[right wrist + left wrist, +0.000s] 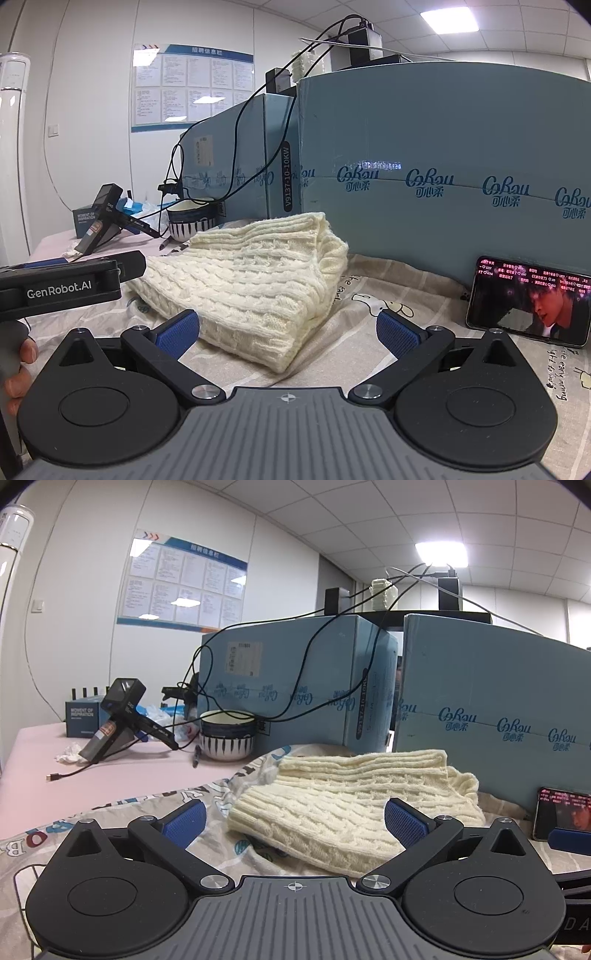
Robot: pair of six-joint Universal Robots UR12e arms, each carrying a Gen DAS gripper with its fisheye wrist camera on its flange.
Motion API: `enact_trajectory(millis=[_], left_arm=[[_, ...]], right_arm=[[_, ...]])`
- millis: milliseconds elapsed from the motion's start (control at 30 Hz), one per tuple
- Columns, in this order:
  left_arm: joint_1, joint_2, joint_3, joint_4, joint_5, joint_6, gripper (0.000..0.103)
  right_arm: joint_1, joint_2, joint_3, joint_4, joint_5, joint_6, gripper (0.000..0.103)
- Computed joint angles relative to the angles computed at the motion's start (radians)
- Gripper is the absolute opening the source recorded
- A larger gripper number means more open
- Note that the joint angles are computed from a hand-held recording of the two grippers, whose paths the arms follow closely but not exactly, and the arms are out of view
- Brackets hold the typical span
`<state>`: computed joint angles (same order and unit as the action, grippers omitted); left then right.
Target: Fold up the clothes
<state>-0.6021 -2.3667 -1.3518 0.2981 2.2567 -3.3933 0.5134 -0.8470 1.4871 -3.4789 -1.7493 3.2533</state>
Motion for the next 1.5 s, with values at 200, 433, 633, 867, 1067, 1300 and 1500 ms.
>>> enact_trajectory(millis=[200,433,633,867,1067,1300,1500], left_arm=[[0.0,0.0,-0.002,0.004,-0.002,0.001,0.103],[0.001,0.0,-0.002,0.007,-0.005,0.002,0.103],[0.001,0.001,-0.004,0.008,-0.006,0.003,0.103],[0.0,0.001,-0.004,0.009,-0.004,0.002,0.103],[0.0,0.001,-0.005,0.012,-0.005,0.003,0.103],[-0.001,-0.001,-0.003,0.018,-0.004,0.008,0.103],[-0.001,-0.001,-0.005,0.033,-0.007,0.016,0.103]], right_arm=[[0.0,0.0,-0.001,0.002,0.0,-0.002,0.103],[0.0,0.0,0.0,0.002,0.001,-0.002,0.103],[0.0,0.0,0.0,0.003,0.002,-0.003,0.103],[0.0,-0.001,0.0,0.002,0.002,-0.004,0.103],[0.001,0.0,-0.001,0.003,0.0,-0.004,0.103],[0.001,0.0,-0.001,0.0,0.001,-0.006,0.103],[0.001,0.001,-0.003,0.001,0.0,-0.005,0.103]])
